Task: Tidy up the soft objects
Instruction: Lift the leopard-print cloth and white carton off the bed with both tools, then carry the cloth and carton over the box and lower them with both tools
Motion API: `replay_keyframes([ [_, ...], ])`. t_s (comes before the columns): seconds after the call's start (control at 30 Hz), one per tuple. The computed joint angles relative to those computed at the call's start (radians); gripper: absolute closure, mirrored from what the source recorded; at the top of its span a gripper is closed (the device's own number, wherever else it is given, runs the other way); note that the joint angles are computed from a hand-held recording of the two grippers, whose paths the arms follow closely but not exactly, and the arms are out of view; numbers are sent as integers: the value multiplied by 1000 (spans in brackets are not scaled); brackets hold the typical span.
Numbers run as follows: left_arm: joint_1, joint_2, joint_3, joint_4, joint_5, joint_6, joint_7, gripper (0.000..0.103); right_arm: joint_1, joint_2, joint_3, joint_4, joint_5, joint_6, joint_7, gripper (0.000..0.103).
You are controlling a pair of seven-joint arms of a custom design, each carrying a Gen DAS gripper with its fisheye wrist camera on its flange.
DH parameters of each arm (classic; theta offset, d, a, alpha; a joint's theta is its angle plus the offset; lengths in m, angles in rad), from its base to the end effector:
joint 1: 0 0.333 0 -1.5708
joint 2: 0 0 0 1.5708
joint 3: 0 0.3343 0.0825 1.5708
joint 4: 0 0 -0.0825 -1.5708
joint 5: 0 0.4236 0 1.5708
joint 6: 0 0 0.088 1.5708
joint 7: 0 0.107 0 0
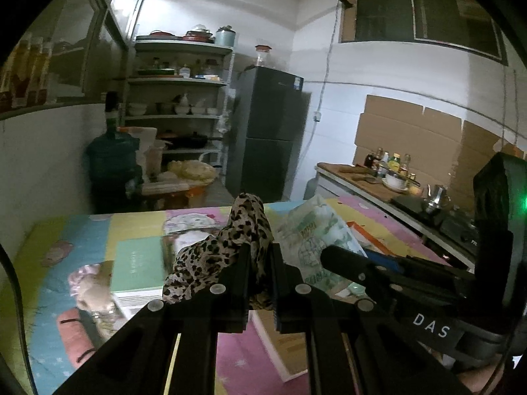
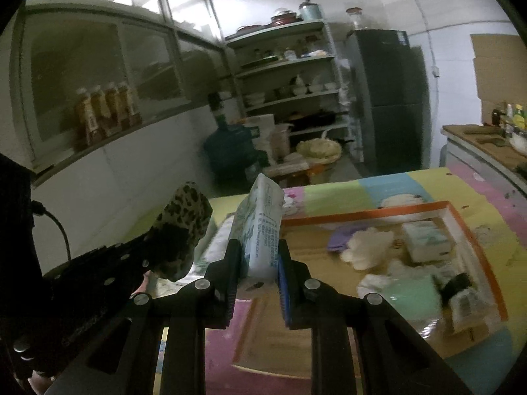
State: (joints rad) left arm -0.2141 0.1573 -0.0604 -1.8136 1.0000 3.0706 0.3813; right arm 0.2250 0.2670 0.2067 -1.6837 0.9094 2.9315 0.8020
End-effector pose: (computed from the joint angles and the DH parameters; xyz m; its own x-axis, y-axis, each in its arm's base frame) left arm 0.6341 -0.2459 0.5580 -0.1361 -0.9783 0.1560 -0.4447 -0.0804 -0.8921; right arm 0.6810 0.2400 0.5448 0.4711 -0.8474 -0.2449 -0.5256 -0.0467 -0.8495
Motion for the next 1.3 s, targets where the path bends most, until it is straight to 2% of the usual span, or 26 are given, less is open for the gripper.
replay_keyframes([
  [0.4, -16, 108, -41, 90, -268, 7, 267, 92, -33, -4, -25, -15, -7, 24, 35, 81],
  [0.63, -34, 172, -57, 155, -404, -25, 395, 92, -54, 15, -36, -5, -28, 10, 72, 81],
  [0.9, -19, 239, -104, 221, -556, -80, 536, 92, -70, 49, -41, 21, -72, -17, 123, 81],
  [1.0, -32, 258, -96, 243, -581, -97, 554, 92, -76, 59, -41, 30, -86, -26, 134, 81],
  [1.3, -21, 304, -125, 288, -672, -141, 626, 92, -83, 92, -47, 59, -142, -56, 174, 81],
])
